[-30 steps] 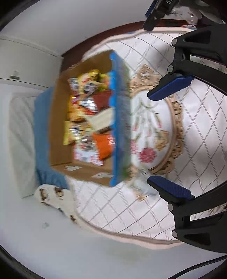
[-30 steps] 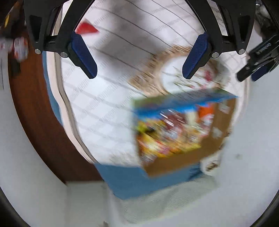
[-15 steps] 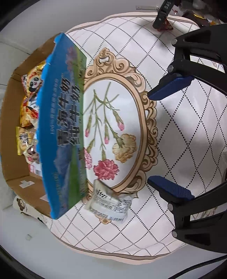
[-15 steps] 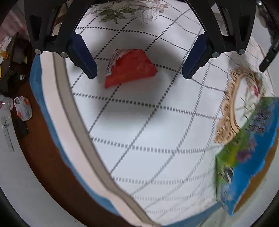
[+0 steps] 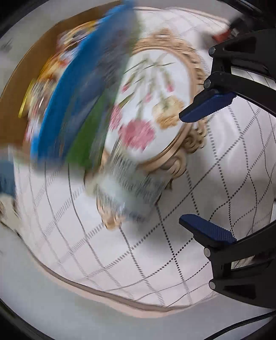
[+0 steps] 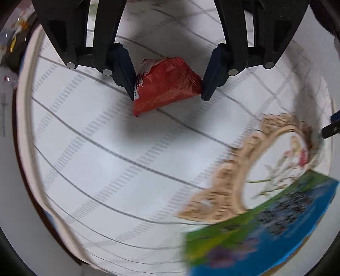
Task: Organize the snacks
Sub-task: 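Grasp the white printed packet with the left tool while the right tool grasps the red packet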
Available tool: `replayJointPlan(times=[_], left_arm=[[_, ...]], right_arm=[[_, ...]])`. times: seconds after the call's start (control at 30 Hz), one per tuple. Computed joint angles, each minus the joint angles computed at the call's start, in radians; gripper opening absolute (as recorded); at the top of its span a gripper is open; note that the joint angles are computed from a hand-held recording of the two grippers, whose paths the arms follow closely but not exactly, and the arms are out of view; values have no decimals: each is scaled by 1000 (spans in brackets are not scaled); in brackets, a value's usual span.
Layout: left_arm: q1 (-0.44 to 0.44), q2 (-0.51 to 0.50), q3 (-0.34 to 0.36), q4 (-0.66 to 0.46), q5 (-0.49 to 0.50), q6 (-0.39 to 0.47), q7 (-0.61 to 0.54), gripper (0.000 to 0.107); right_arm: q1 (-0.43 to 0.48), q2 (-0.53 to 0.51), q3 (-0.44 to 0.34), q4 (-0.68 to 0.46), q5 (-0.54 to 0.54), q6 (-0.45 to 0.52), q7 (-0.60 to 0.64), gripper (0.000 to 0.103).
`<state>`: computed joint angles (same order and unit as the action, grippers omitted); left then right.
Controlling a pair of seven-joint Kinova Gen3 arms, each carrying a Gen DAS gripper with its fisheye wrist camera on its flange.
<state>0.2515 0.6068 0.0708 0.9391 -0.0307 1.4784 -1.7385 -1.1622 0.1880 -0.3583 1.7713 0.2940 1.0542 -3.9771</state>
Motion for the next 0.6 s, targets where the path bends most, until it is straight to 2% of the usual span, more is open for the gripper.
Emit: replayJointPlan(times=[0.1, 0.17, 0.27, 0.37, 0.47, 0.5, 0.53, 0.6], left_arm=[[-14, 76, -31, -120, 39, 54, 73, 88], [-7, 103, -31, -160, 28, 56, 49, 88], [29, 98, -1, -130, -60, 1, -69, 88], [97, 82, -22, -49, -151, -96, -183, 88], [112, 102, -22, -42, -170, -114, -233, 88], [105, 104, -17, -41, -159, -119, -243, 84], [105, 111, -16, -51, -150, -120, -244, 73], [85, 136, -11, -94, -116, -81, -242, 61]], right_arm=[[27, 24, 16, -42, 20, 12, 85, 62], [43, 28, 28, -54, 26, -4, 128, 62], [52, 32, 41, -70, 19, -7, 182, 62], [83, 38, 50, -88, 6, -18, 248, 62], [124, 44, 64, -105, -20, -31, 327, 62], [133, 48, 69, -111, -27, -36, 348, 62], [137, 48, 73, -111, -35, -47, 364, 62], [162, 36, 76, -91, -54, -64, 399, 62]])
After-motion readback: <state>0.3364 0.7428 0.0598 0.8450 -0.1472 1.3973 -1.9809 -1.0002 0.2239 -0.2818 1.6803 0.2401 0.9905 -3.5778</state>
